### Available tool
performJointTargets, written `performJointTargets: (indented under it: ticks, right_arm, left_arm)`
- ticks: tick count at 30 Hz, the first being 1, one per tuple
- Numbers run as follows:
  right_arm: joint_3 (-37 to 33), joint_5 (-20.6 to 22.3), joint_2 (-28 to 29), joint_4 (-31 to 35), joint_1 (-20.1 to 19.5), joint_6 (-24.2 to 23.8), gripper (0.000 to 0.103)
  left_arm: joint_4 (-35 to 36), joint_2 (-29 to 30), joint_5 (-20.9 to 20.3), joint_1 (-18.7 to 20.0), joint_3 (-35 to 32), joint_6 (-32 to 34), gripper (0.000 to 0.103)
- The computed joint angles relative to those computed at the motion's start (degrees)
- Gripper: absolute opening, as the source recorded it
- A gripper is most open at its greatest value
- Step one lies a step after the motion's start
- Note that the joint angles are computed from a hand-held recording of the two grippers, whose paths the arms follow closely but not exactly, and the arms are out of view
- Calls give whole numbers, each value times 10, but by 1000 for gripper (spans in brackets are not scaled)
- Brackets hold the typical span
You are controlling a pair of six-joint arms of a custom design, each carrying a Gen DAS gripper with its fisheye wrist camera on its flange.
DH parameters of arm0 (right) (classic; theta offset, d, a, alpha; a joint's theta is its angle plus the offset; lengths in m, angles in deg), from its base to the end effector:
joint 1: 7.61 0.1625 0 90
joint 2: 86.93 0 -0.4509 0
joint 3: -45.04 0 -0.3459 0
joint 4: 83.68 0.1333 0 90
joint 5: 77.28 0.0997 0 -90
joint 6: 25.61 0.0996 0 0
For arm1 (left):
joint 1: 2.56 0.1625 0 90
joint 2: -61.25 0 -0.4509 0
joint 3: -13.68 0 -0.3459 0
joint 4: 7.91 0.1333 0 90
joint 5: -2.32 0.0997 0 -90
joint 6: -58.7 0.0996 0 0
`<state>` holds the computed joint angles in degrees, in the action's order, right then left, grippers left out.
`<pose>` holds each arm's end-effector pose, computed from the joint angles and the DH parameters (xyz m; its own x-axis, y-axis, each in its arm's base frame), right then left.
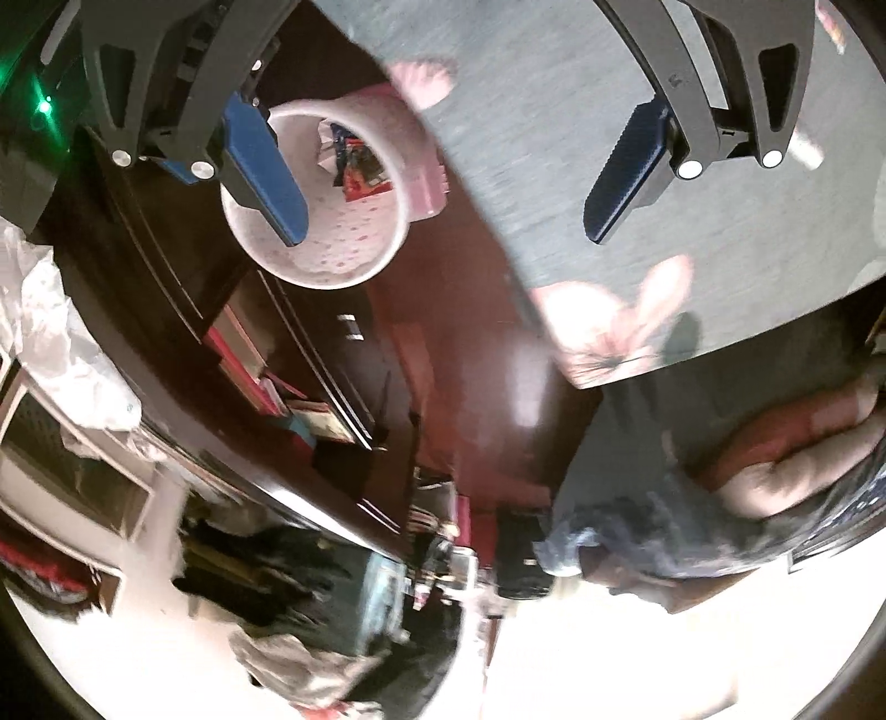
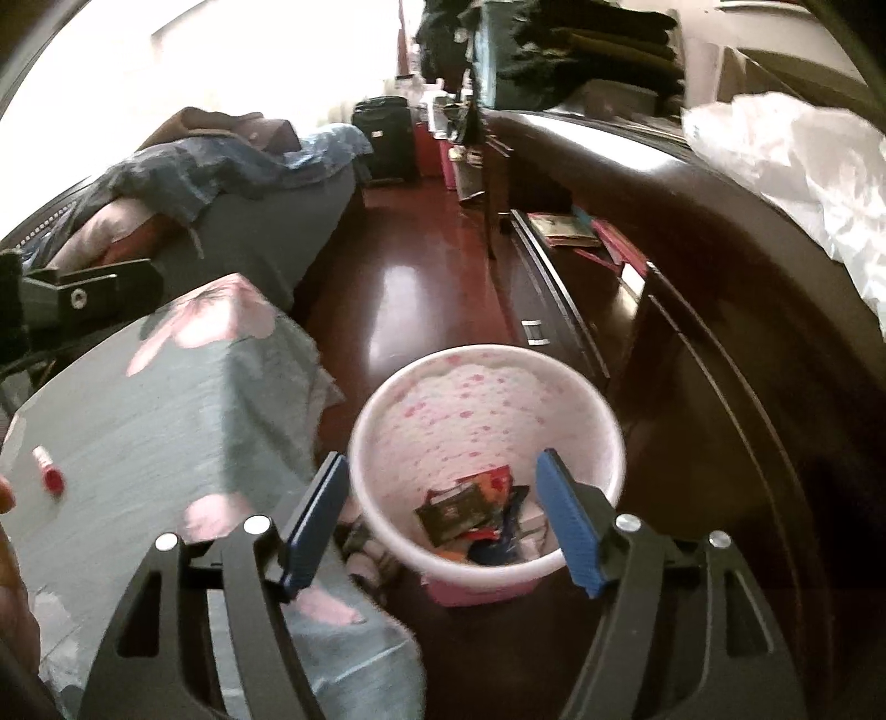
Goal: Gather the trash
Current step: 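Grasp the printed tube with the left gripper while the right grasps the pink-capped glue stick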
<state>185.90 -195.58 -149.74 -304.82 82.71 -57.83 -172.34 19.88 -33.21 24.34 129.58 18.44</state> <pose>0.0884 -0.4072 0.2522 -0.7449 -0.0037 0.6672 -0.4734 0.7076 -0.5246 -0.3759 -0.4311 0.0691 -0.7760 0.1036 -0.6222 0.5114 0.6806 -0.5246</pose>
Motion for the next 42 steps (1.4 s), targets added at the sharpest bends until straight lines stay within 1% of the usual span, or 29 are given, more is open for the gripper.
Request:
performJointTargets:
  ticks: [2, 4, 6, 8, 9, 10, 13, 15, 18, 20, 21, 23, 25, 29, 32, 33, 34, 36, 37, 39, 40, 42]
  right_arm:
    - [8, -4, 2, 7, 17, 6, 74]
    - [16, -7, 6, 12, 36, 8, 74]
    - [24, -12, 13, 14, 58, 10, 75]
    - [32, -13, 18, 21, 79, 16, 75]
    - [32, -15, 23, 24, 89, 19, 75]
    - [34, -16, 28, 27, 99, 21, 75]
    - [37, -23, 45, 33, 132, 26, 75]
    - [40, -28, 56, 37, 154, 28, 75]
    - [39, -36, 72, 45, 185, 33, 75]
    - [38, -41, 81, 51, 203, 37, 76]
    - [37, -42, 85, 53, 210, 39, 77]
    - [35, -46, 91, 58, 225, 42, 78]
    - [32, -50, 98, 59, 236, 42, 78]
    - [25, -65, 108, 63, 258, 42, 78]
    - [17, -76, 117, 66, 268, 42, 79]
    - [14, -77, 120, 67, 271, 42, 79]
    - [10, -78, 122, 71, 273, 42, 79]
    - [0, -78, 129, 77, 276, 42, 79]
    - [-6, -78, 133, 80, 277, 42, 79]
    - [-19, -79, 144, 85, 280, 40, 79]
    - [-27, -78, 150, 86, 280, 39, 79]
    - [-45, -78, 162, 97, 283, 41, 79]
  left_arm:
    - [17, -26, 13, -12, 31, -39, 99]
    - [58, -52, 27, -23, 56, -88, 99]
    - [132, -90, 45, -38, 86, -172, 99]
    - [196, -127, 52, -49, 111, -251, 99]
    - [229, -151, 50, -54, 127, -296, 99]
    - [250, -163, 49, -56, 134, -321, 99]
    - [364, -219, 46, -71, 159, -453, 99]
    - [453, -251, 39, -81, 168, -541, 99]
    - [582, -284, 22, -96, 170, -655, 99]
    - [654, -296, 4, -98, 168, -718, 99]
    - [677, -302, -5, -98, 169, -741, 99]
    - [694, -313, -25, -92, 175, -764, 99]
    - [693, -320, -41, -81, 183, -772, 98]
    - [632, -335, -57, -56, 215, -759, 95]
    - [581, -328, -62, -40, 231, -744, 93]
    - [575, -325, -62, -38, 233, -743, 93]
    - [584, -322, -58, -36, 232, -745, 92]
    - [606, -304, -58, -35, 220, -746, 88]
    - [618, -298, -57, -35, 214, -750, 85]
    - [649, -289, -53, -36, 206, -762, 71]
    - [660, -287, -51, -36, 204, -766, 67]
    - [680, -285, -44, -41, 205, -775, 50]
